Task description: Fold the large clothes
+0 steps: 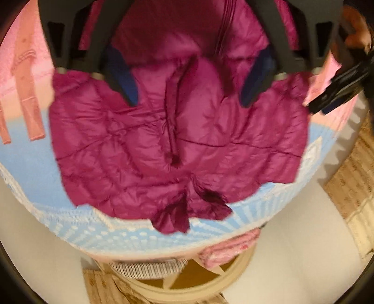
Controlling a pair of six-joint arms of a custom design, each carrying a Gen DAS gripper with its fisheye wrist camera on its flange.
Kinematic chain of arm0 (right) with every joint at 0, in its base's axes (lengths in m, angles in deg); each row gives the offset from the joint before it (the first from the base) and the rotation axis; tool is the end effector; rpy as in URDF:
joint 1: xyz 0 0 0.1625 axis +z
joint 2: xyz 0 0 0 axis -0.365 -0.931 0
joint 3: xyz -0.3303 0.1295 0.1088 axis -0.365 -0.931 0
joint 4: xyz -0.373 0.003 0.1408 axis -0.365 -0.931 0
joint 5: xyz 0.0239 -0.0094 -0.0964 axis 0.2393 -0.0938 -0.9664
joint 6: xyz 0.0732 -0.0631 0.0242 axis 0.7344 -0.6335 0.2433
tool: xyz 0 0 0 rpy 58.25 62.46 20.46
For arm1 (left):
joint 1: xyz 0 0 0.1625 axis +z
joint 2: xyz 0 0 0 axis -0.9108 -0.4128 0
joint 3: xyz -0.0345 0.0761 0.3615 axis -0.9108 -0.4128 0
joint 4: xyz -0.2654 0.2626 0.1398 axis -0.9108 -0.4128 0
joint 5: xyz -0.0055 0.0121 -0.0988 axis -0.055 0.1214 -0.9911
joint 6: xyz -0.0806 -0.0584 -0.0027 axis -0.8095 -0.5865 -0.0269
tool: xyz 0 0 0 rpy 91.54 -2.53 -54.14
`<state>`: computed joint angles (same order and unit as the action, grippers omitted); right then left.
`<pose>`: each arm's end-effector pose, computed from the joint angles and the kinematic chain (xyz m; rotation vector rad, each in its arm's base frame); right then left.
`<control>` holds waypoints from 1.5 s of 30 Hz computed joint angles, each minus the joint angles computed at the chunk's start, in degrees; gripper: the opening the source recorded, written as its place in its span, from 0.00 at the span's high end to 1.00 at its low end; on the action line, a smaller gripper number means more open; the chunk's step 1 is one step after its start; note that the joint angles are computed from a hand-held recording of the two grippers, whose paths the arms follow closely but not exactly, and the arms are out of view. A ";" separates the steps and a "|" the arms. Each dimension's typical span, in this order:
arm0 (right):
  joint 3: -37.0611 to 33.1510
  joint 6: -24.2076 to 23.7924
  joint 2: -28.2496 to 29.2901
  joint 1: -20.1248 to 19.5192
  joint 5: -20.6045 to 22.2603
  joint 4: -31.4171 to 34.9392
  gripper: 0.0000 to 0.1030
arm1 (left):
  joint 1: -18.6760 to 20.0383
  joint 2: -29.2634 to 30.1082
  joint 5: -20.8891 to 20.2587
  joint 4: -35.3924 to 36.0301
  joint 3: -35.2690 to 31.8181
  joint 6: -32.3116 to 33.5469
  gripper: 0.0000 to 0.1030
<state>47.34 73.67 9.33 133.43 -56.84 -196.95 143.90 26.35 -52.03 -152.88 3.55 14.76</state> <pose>0.3680 -0.7180 -0.0075 0.1463 -2.4727 0.9492 0.0233 -0.7617 0.3939 0.5742 2.4277 -0.8481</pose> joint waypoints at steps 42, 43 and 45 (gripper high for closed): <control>2.60 -9.82 -0.66 2.47 -3.14 -8.59 0.51 | -2.82 17.73 3.64 3.89 -27.78 -2.69 0.02; 1.03 -10.29 0.16 2.26 -2.30 -7.80 0.52 | -3.21 18.62 2.63 4.61 -29.54 -2.79 0.02; -1.93 -11.40 2.05 2.17 -3.08 -6.86 0.52 | -3.64 21.72 0.05 9.32 -35.35 -3.90 0.02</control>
<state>45.40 62.27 11.39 135.60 -59.92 -203.81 140.26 48.07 -51.98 -143.56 -31.80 10.86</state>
